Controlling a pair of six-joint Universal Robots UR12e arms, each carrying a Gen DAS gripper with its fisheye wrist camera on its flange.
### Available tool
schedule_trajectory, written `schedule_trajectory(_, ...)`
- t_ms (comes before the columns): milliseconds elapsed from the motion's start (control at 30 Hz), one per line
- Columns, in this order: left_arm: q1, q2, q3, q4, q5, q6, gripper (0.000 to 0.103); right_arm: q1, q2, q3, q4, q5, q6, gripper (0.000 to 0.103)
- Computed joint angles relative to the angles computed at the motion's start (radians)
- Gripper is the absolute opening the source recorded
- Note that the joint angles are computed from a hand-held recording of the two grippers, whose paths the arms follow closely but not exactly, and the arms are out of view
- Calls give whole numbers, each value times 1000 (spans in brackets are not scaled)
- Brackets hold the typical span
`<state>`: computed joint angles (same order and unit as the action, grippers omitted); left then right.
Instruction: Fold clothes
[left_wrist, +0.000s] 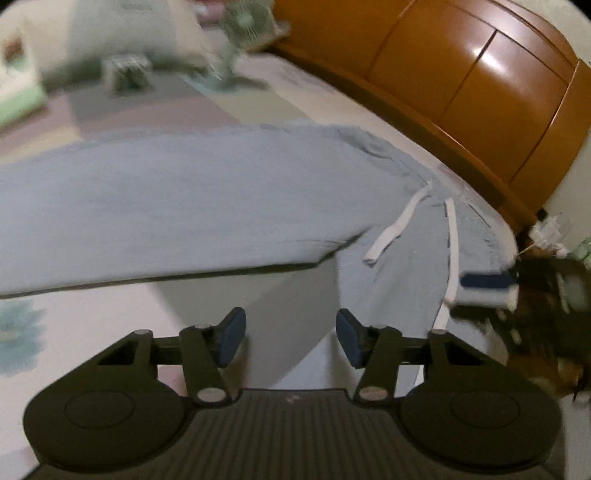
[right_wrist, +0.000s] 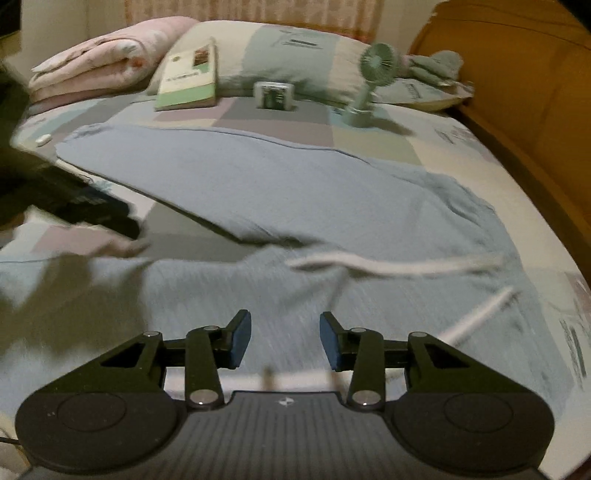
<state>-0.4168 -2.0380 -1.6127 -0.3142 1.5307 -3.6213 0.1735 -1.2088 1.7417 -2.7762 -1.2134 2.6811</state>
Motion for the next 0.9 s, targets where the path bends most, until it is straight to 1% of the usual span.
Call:
schedule_trajectory(33,8,-21,24,-13,-43,-8,52,-7,-7,13,-12,2,19,46)
schedule_trajectory(100,15,-57,62,-28,-101,-10,52,-21,-19,39,-38,4,59,46)
schedule_trajectory(133,16,-72,83,-46,-119,-10,51,-26,-23,48,-51,3,82,46)
schedule_trajectory(167,15,-88,103,-59,-133,-7,48,-32,-26,56,-65,1,105,47)
schedule_trajectory(267,10,-124,142,-41,-140,7,46,-46,-33,80,-102,-3,167,47)
schedule_trajectory(367,-1,-158,192,-54,-120,34,37,-52,-34,95,-120,-4,202,47)
schedule_trajectory(433,-13,-173,220,-69,-91,72,36,-54,-34,102,-124,-2,213,47)
schedule_trajectory(467,-19,-177,230,-77,-77,98,31,-55,-35,104,-125,-1,212,48)
schedule_trajectory(500,-25,-182,241,-85,-62,124,18,-55,-35,106,-126,1,211,48)
schedule_trajectory(567,-38,-189,260,-106,-18,170,4,-56,-36,108,-128,3,208,49)
schedule_trajectory(667,-33,-195,276,-109,-21,178,2,-56,-39,109,-130,6,202,49)
schedule_trajectory(733,-29,-200,286,-101,2,182,2,-57,-41,113,-136,12,198,50)
schedule_trajectory(833,-20,-199,300,-106,-11,204,2,-59,-45,117,-142,22,197,52)
schedule_trajectory(900,-15,-199,313,-147,-28,223,4,-59,-44,118,-138,23,201,52)
